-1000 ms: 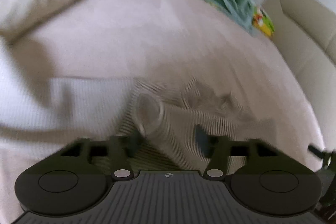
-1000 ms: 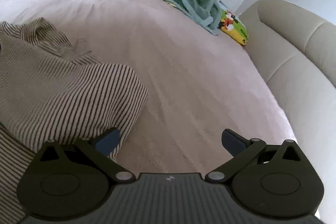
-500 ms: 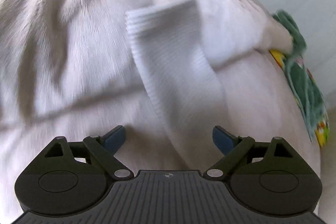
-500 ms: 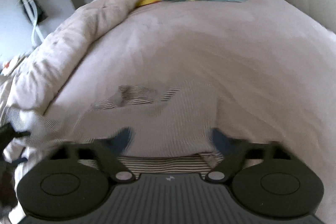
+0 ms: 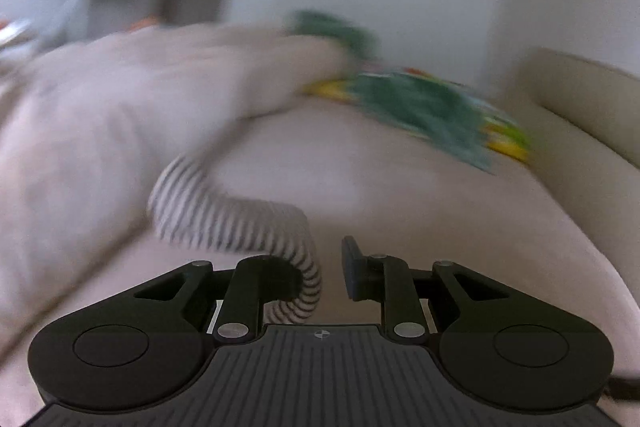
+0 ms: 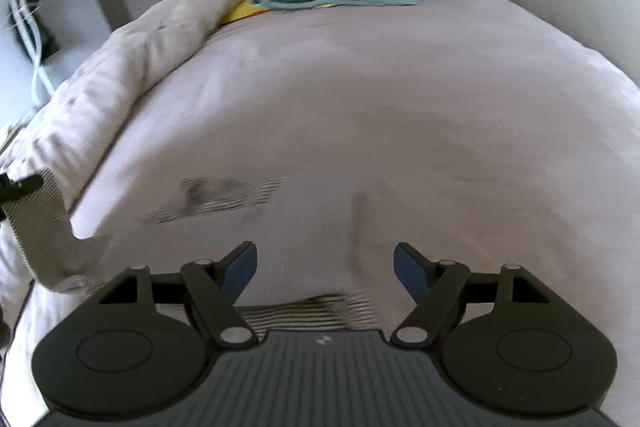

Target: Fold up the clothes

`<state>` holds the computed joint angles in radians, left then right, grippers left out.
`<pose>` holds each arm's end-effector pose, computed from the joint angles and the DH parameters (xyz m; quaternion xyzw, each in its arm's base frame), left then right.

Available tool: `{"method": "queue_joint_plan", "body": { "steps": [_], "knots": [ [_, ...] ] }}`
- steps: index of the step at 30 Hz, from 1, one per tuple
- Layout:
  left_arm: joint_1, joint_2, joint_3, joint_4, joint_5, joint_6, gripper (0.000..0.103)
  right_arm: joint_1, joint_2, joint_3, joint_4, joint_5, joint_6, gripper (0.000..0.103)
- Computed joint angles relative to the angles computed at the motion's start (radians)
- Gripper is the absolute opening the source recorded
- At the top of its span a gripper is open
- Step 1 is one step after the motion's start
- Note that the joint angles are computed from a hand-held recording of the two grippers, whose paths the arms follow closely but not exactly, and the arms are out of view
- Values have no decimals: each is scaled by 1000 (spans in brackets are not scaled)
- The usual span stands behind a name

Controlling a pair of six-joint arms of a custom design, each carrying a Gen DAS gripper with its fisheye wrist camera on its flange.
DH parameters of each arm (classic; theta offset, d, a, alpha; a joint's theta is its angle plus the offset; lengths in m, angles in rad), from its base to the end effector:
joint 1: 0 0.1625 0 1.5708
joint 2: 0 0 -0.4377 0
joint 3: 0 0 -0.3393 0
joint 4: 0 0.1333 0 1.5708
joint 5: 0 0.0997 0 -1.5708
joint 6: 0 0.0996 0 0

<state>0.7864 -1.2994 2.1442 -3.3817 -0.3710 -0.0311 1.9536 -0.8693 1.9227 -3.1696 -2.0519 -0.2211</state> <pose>-0.1430 -0.4634 0.3919 0.0250 0.7762 -0.5502 0.3069 0.2980 -0.5067 0.1782 0.2169 -0.9121 0.2793 0.2076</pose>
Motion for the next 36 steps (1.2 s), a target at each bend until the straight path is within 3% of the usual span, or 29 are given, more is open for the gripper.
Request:
{"method": "queue_joint_plan", "body": {
  "steps": [3, 5, 8, 15, 19, 22, 25, 29, 33, 36],
  "knots": [
    [-4, 100, -13, 28, -120, 43, 24, -32, -33, 12, -13, 2, -17, 76],
    [0, 131, -12, 112, -169, 0, 24, -50, -48, 14, -17, 3, -27, 73],
    [23, 174, -38, 265, -210, -44, 24, -77, -66, -8, 50, 47, -43, 59],
    [61, 212, -69, 421, -207, -12, 29, -106, -39, -134, 290, 252, -43, 42],
    [67, 223, -83, 457, -206, -4, 33, -131, 23, -268, 520, 426, 54, 42],
    [61, 221, -69, 432, -210, 23, 33, -151, 91, -374, 683, 501, 113, 42],
    [74, 240, -88, 381, -231, 84, 25, -181, 160, -465, 792, 605, 183, 43],
    [66, 266, -118, 296, -244, 125, 25, -218, 179, -488, 779, 804, 286, 48],
    [82, 283, -170, 327, -310, 105, 24, -208, 148, -491, 734, 811, 238, 49],
    [87, 287, -185, 371, -334, 75, 24, -192, 119, -478, 688, 692, 212, 49]
  ]
}}
